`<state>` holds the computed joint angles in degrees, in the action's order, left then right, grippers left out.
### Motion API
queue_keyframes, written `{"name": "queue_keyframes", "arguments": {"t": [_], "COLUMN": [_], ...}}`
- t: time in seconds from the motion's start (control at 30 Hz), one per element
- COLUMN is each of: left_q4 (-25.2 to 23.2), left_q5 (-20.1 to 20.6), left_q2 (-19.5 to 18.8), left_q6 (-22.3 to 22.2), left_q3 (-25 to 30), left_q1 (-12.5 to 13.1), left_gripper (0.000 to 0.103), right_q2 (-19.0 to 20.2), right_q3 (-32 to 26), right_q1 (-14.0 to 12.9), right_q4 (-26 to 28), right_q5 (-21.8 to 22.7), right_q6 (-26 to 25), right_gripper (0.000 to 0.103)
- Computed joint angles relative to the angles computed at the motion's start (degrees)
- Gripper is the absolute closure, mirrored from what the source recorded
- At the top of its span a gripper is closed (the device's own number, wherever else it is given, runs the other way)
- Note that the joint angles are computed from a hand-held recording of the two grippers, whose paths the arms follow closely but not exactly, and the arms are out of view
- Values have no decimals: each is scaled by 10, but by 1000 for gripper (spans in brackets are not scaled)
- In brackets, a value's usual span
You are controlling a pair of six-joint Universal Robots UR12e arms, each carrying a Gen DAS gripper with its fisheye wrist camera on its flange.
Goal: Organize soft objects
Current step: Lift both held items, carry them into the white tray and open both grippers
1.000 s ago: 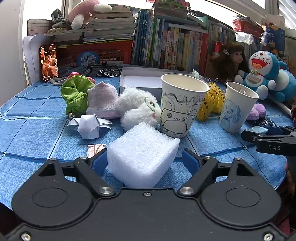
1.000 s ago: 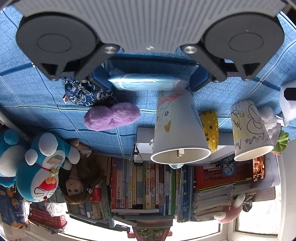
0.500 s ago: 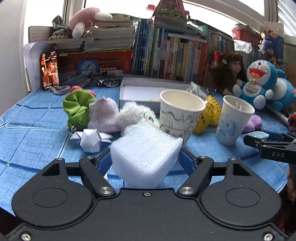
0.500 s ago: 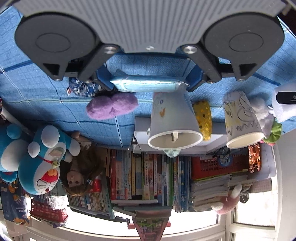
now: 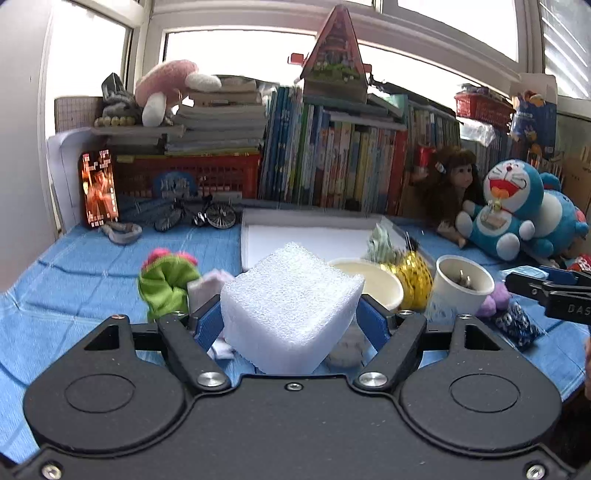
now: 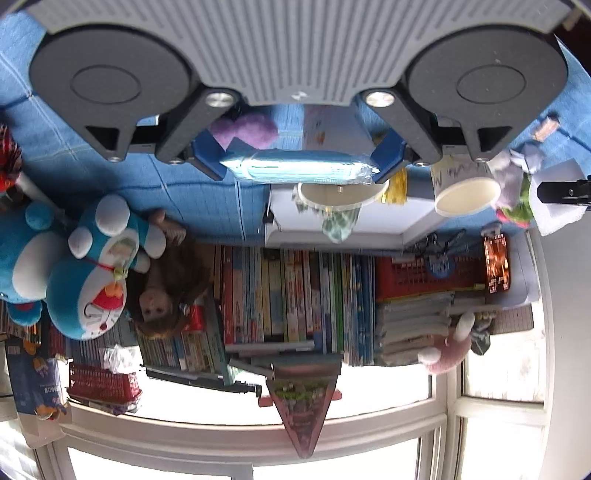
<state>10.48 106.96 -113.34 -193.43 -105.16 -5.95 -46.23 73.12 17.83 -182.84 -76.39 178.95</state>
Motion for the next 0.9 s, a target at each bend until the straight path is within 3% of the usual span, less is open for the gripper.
{"name": "queue_keyframes", "arguments": {"t": [0.27,0.67,0.9], "left_q4": [-20,-54,-108], "left_q5": [-5,-32,-60], "left_q2": [-3,-28,-51], "left_q6": [5,12,9], "left_q3": [34,98,156], "left_q1": [13,27,37], "left_gripper": [29,29,29], "right_q2": [11,48,83], "right_q3": [-41,-143,-230], "right_q1": [-4,-7,-5], "right_q4": [19,108,189], "right_q5": [27,61,78], "right_q6": [12,38,46], "right_gripper": [17,17,17]}}
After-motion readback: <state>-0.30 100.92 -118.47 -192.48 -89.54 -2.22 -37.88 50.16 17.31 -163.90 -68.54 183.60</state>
